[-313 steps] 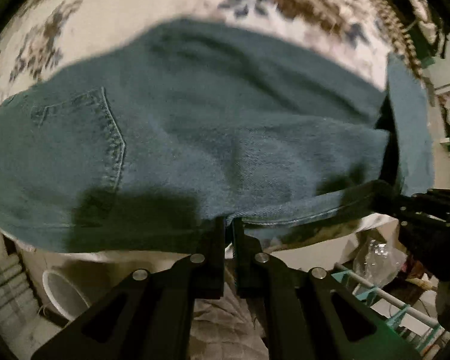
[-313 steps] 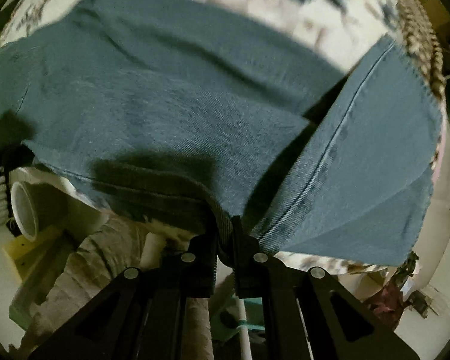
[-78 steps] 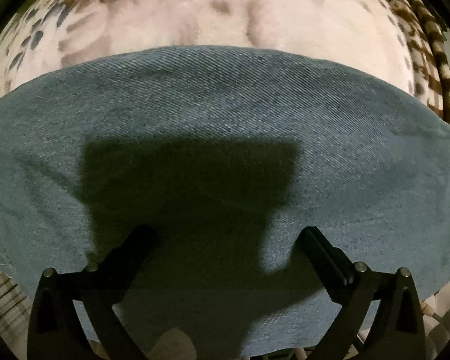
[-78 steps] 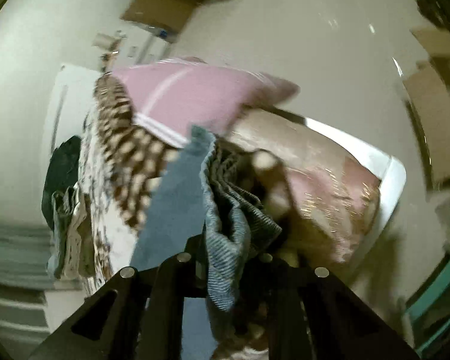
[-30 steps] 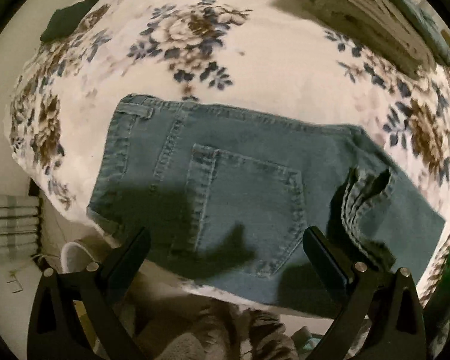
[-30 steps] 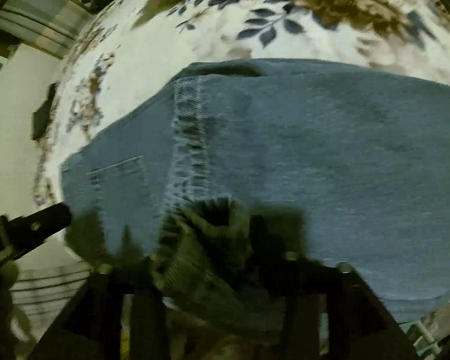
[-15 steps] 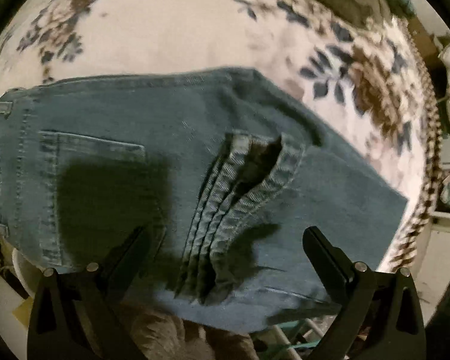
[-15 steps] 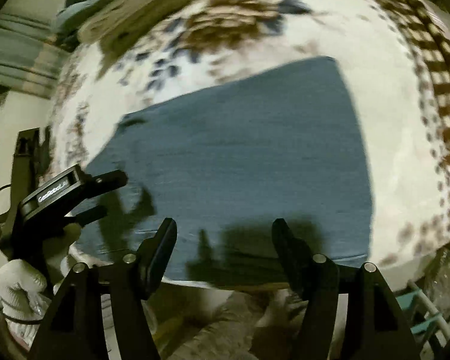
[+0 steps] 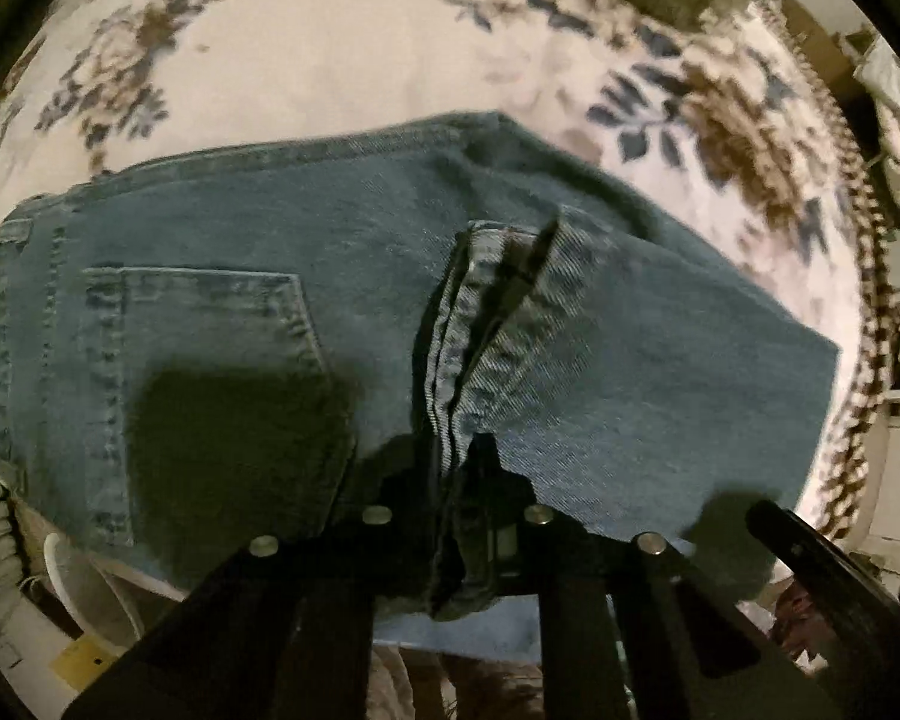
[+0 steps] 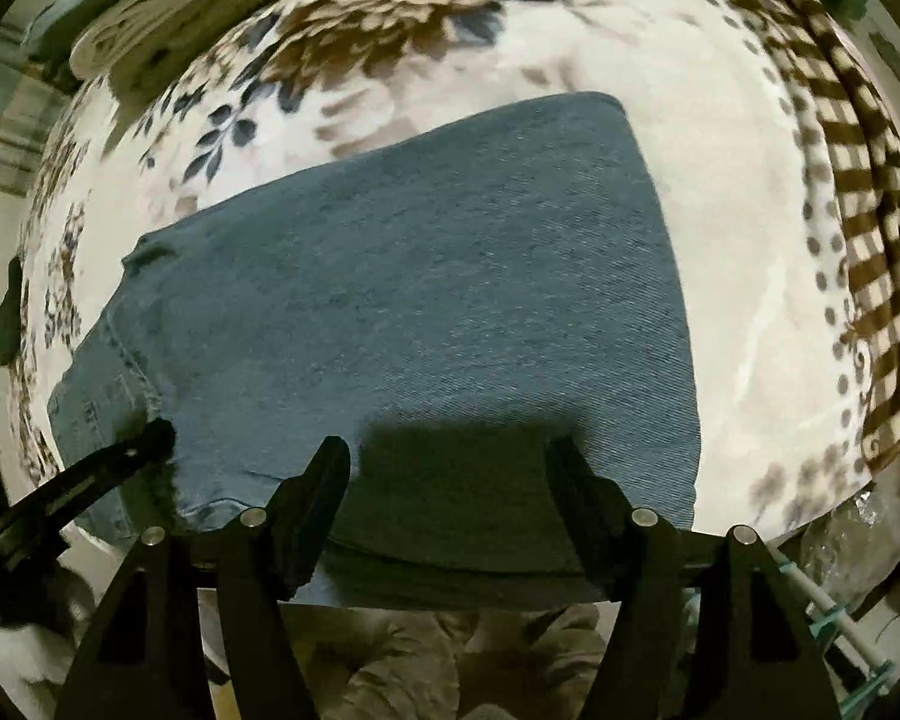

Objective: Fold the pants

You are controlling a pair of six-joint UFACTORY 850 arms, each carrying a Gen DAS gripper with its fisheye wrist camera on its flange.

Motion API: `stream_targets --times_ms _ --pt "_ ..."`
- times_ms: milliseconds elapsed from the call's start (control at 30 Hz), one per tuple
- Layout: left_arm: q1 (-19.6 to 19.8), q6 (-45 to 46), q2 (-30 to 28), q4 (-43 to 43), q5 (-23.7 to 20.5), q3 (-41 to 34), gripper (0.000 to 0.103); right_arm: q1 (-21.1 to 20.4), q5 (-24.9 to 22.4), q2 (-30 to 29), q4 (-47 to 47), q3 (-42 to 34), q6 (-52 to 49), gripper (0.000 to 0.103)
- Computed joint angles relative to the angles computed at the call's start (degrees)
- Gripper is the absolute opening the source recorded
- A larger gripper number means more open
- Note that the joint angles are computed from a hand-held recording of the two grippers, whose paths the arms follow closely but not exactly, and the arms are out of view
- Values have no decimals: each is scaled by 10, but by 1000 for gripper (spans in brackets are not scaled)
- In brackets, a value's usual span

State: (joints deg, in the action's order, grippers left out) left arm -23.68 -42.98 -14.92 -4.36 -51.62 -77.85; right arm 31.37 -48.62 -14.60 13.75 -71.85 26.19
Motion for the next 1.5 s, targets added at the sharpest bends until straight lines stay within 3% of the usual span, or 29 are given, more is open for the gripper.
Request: stream_targets --times_ms 300,433,500,567,667,733,933,1033,1167,1300,1500 --pt "6 -22 55 -25 -4 65 9 16 -27 -30 -5 -44 -14 71" --pt "9 -12 23 -30 -26 41 14 26 -54 -53 -50 -70 9 92" --pt "4 -21 7 -12 -46 18 16 29 -62 -58 -67 -77 25 94" --pt "-8 -37 -15 34 -84 -19 41 35 -71 -61 -98 -85 47 96" --pt "-10 -49 -14 60 -99 -31 61 44 -79 -60 -124 -92 59 97" --pt "-8 -57 -9 77 -110 -35 68 50 -88 -62 -137 -103 66 97" --pt "4 -90 20 116 -126 -32 69 72 -105 -70 -157 -143 80 98" --pt "26 -110 46 104 -114 -14 69 83 -114 -76 -161 -165 85 98" --pt "65 -160 108 69 -61 55 69 100 -114 -96 -147 -201 95 98" --pt "127 -218 202 12 17 173 69 112 -111 -118 -123 -222 96 98" --pt "194 -300 293 -56 123 312 67 125 -126 -152 -113 -247 89 98"
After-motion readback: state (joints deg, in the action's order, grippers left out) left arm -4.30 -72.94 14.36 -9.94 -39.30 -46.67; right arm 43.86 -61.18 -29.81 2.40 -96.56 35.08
